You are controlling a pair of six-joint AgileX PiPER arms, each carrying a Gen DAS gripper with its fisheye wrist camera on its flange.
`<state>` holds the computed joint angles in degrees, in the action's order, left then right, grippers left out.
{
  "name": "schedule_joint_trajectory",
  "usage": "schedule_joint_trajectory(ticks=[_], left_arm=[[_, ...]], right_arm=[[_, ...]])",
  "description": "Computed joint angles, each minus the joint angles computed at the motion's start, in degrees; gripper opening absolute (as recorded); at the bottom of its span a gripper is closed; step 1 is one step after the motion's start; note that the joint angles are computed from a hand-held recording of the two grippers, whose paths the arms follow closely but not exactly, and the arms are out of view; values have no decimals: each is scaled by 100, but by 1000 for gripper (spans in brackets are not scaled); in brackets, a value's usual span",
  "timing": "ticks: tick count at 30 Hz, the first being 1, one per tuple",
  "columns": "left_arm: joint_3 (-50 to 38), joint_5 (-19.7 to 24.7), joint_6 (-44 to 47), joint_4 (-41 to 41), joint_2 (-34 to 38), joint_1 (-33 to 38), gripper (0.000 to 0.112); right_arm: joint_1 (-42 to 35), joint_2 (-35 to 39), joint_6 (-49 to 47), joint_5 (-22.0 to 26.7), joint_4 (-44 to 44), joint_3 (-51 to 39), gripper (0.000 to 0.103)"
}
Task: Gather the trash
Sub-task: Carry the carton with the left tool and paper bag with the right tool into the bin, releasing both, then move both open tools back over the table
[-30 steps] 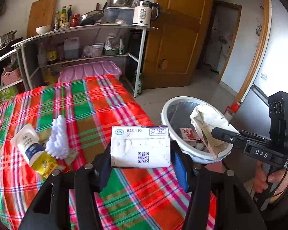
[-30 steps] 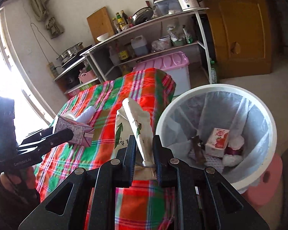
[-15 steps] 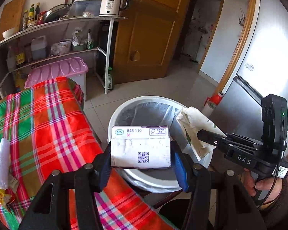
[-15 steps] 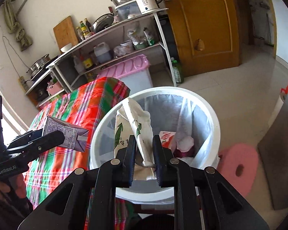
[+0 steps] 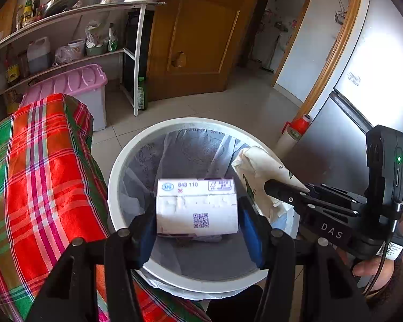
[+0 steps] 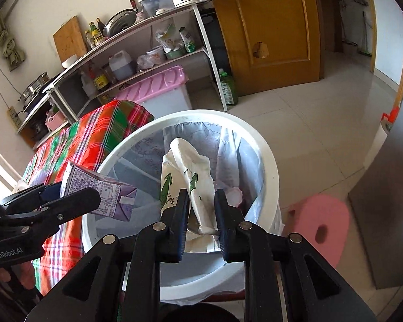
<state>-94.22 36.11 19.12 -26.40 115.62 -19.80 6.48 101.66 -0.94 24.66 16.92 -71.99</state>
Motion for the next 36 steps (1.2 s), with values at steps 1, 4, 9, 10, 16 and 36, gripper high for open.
schedule_joint_trajectory(ticks=[1,4,9,10,16,36], left_arm=[[19,-29,-52,52,-11,-5,65],[37,-23,-38,19,-42,27,68],[351,-132,89,-132,-306,139,68],[461,-167,139,-184,-394,173,68],[1246,-572,-69,53,-1025,439,70],[2997,-1110,561,-426,-2504,2699,72]], right_arm=[[-22,22,-79,8,62,-13,26],[-62,11,-232,-22,228,38,43],[-3,-99,-104,-84,142,112,45],[21,-132,-96,-88,141,127,45],[297,-347,151,-161,-53,170,45],[2018,264,1089,80,-858,-982,45]])
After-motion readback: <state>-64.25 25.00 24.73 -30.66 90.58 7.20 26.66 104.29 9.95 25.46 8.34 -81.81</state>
